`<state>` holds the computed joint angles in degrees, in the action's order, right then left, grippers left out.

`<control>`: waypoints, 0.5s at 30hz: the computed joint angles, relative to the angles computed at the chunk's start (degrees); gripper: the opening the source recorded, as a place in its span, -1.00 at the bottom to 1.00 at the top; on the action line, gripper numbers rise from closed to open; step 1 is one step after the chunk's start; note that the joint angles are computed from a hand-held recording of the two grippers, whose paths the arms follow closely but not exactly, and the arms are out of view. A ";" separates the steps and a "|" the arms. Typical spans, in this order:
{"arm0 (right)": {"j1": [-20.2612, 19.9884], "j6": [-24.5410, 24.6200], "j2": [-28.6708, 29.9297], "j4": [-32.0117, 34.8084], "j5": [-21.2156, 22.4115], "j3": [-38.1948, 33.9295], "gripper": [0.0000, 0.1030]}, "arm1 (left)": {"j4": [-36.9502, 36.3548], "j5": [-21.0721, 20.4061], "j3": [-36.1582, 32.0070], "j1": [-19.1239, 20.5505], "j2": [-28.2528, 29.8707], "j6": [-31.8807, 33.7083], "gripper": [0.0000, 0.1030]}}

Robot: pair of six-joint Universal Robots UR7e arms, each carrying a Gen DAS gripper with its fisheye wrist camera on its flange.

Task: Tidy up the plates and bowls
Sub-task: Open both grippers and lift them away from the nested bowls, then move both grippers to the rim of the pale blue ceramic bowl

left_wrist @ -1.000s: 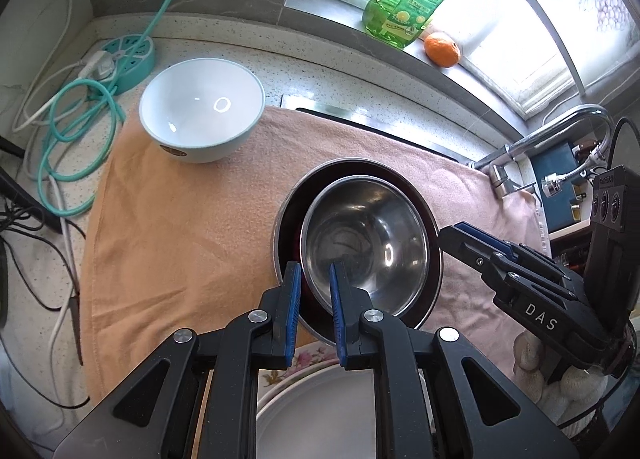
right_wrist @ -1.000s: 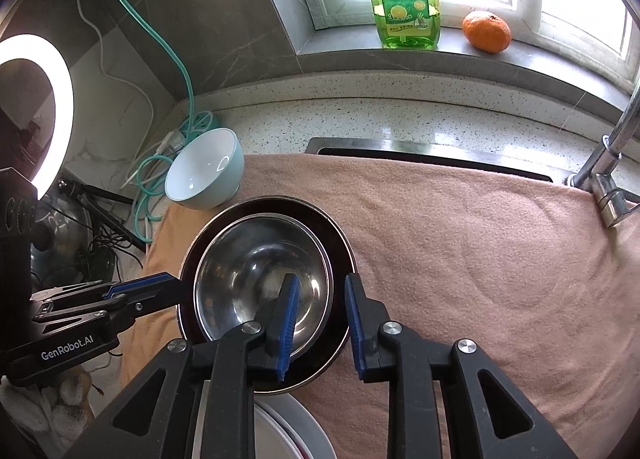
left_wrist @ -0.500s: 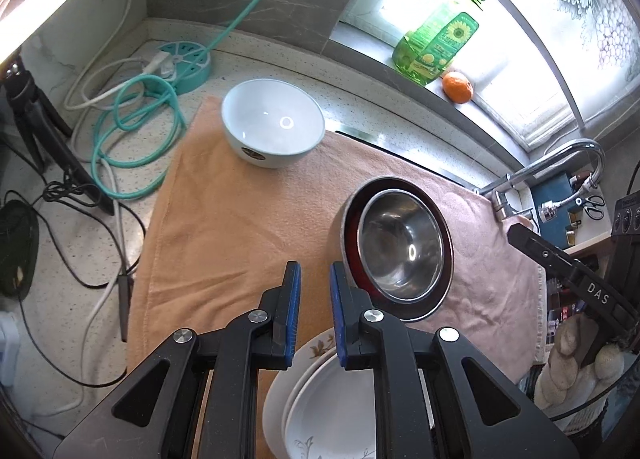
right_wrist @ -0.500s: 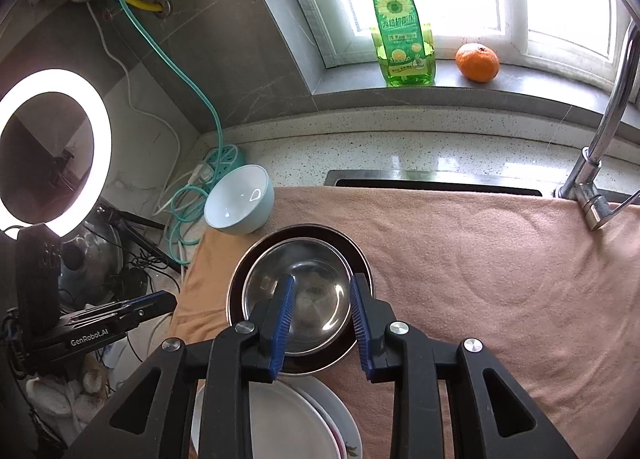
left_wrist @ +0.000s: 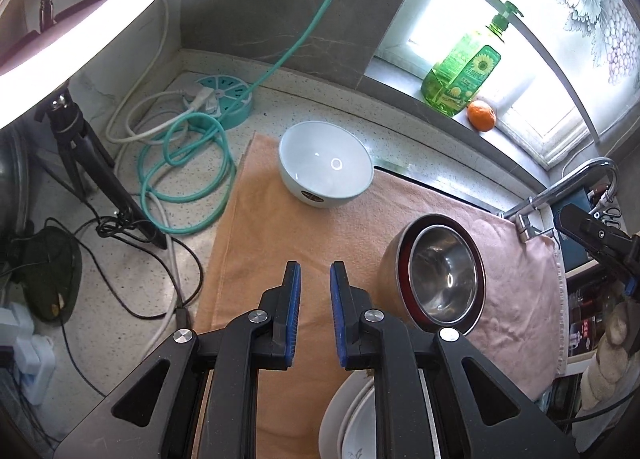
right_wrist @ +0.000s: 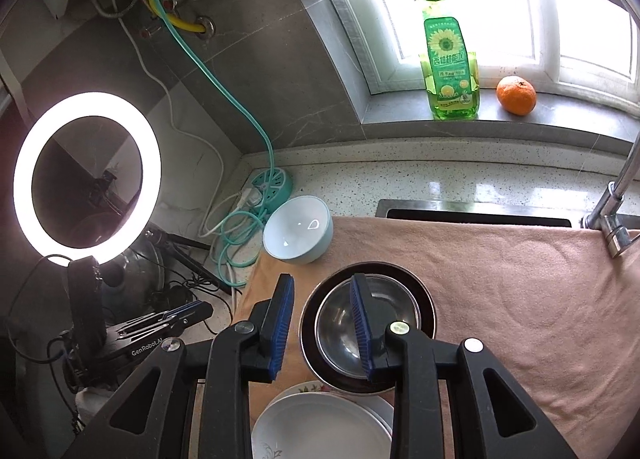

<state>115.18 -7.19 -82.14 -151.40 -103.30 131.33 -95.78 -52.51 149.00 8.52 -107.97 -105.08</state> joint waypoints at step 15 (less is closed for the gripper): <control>-0.13 1.85 14.46 -2.88 -0.37 -7.00 -0.49 | -15.74 5.30 0.94 13.06 5.11 14.67 -0.74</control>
<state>115.05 -5.33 -67.67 -154.28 -103.68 124.33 -111.51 -47.20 149.94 21.58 -102.86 -90.40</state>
